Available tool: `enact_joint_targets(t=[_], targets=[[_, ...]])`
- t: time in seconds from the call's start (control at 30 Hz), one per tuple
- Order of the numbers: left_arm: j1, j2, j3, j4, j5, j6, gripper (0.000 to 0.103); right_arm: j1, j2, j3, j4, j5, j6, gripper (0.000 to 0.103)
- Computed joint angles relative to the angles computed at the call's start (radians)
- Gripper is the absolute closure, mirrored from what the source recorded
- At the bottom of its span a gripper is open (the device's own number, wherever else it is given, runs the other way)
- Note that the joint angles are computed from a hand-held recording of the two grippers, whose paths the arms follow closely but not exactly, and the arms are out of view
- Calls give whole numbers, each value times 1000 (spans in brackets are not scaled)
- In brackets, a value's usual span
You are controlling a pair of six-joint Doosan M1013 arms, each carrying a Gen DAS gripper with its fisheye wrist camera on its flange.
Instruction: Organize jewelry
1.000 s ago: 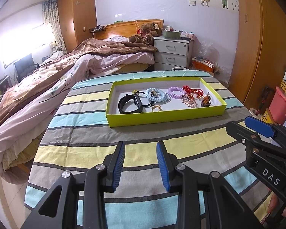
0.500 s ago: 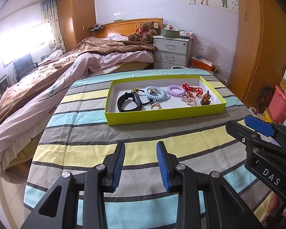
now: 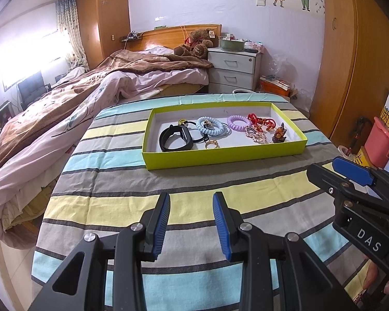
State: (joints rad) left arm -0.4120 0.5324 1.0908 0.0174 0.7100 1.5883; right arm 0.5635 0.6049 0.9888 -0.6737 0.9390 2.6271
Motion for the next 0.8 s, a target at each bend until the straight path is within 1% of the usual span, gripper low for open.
enact_joint_targets(t=[0.8], targets=[[-1,-2,2,-1,2,-8,69,0,1,0,-1,1,7,53]])
